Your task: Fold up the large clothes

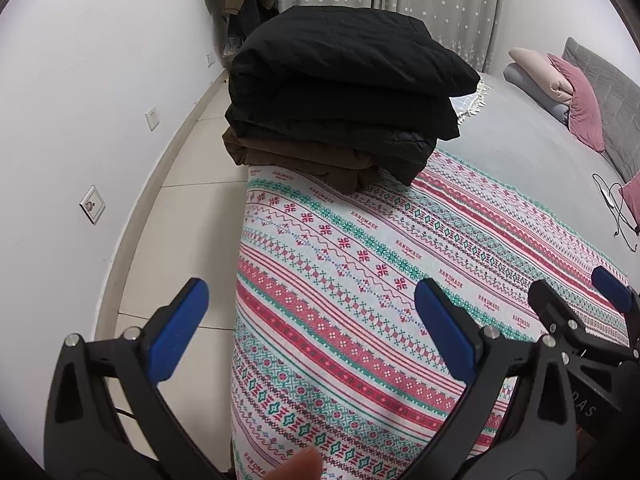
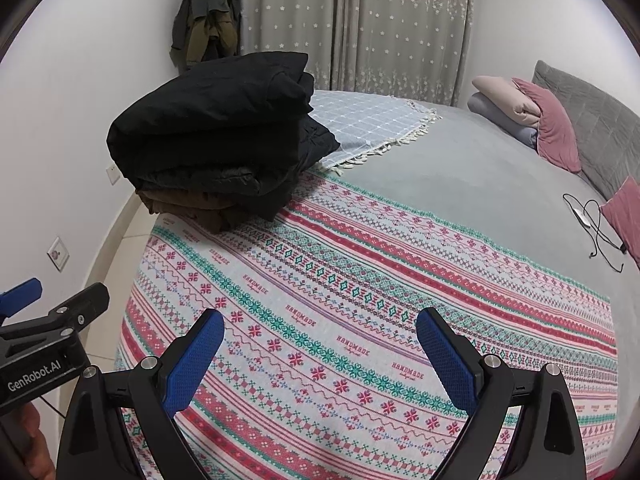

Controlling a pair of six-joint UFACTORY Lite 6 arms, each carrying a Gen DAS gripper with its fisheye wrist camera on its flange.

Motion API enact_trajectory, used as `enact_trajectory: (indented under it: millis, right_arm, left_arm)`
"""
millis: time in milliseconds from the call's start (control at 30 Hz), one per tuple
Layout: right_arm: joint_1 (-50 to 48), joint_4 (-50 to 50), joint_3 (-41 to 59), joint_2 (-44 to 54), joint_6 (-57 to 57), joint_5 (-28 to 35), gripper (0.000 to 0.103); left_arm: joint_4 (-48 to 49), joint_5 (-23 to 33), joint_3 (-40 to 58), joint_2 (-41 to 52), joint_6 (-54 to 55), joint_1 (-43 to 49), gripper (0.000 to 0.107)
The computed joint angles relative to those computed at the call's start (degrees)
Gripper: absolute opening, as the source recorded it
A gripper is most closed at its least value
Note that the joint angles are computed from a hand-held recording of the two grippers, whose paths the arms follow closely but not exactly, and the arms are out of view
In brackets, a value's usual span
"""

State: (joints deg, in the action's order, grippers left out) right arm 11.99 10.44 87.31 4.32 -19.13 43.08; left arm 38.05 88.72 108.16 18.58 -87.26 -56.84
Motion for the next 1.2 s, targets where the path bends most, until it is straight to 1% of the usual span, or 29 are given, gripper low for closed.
enact_trajectory:
  millis: [1200]
  right_arm:
    - [0.68,-0.48,0.00,-0.48,-0.30,-0.09,0.098]
  left_arm:
    - [-0.21,-0.45,-0.28,-0.55,-0.02,-0.19,0.102]
